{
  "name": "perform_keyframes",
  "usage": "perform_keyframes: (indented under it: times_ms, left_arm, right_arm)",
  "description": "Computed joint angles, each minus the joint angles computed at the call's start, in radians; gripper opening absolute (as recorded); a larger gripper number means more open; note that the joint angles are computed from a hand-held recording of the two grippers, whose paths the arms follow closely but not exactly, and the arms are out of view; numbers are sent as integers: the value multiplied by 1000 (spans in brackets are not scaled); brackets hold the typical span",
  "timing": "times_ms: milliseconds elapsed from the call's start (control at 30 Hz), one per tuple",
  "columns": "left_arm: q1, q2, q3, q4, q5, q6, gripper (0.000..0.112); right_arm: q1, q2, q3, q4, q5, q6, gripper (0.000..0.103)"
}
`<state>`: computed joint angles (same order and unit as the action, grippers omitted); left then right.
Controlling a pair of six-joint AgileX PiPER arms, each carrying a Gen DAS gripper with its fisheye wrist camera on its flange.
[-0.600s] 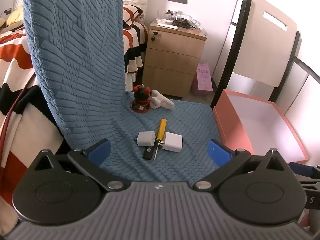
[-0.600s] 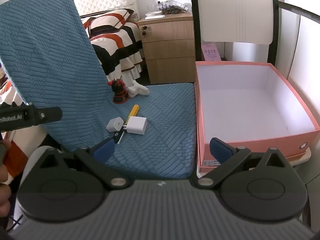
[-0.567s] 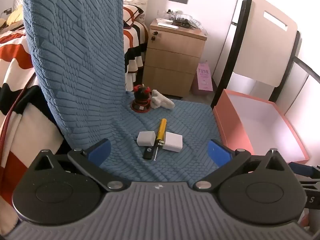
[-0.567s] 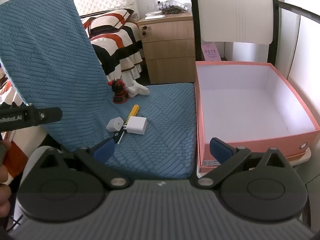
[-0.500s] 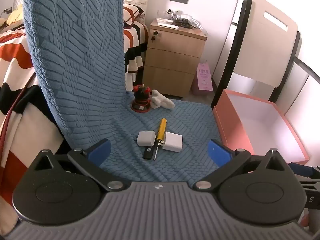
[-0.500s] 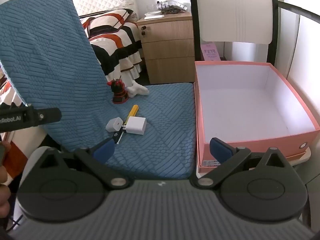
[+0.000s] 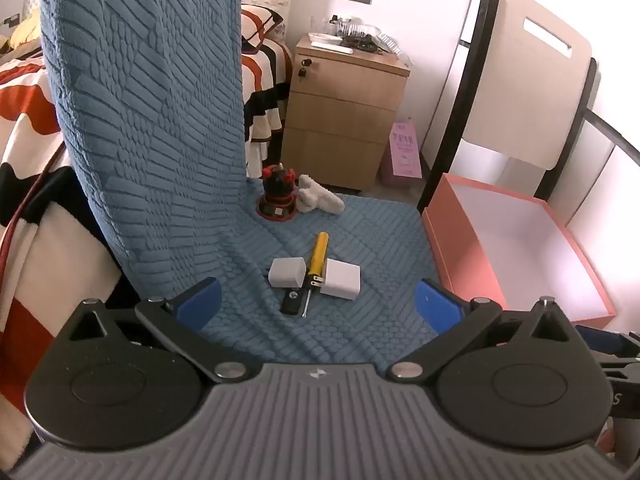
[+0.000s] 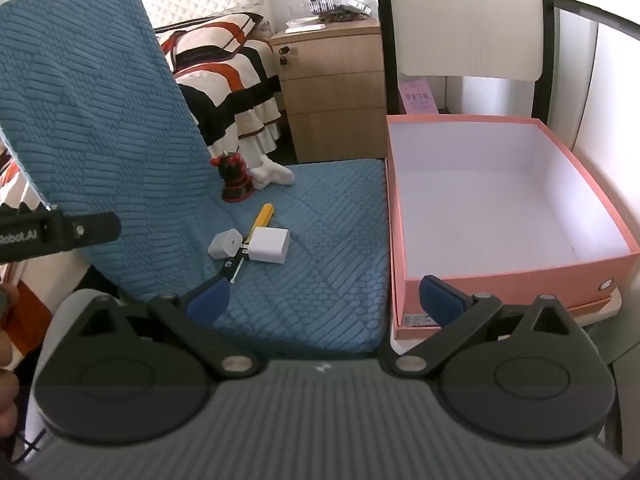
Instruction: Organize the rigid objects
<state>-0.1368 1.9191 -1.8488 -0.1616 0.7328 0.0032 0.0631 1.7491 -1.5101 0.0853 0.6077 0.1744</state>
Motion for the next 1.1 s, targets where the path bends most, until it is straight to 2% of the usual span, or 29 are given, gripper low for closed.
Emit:
perform_keyframes:
  times_ms: [1100]
  left_arm:
    - [6, -4, 46, -6, -20, 10, 103]
  right_arm:
    - [-1, 14, 6, 22, -4, -24, 103]
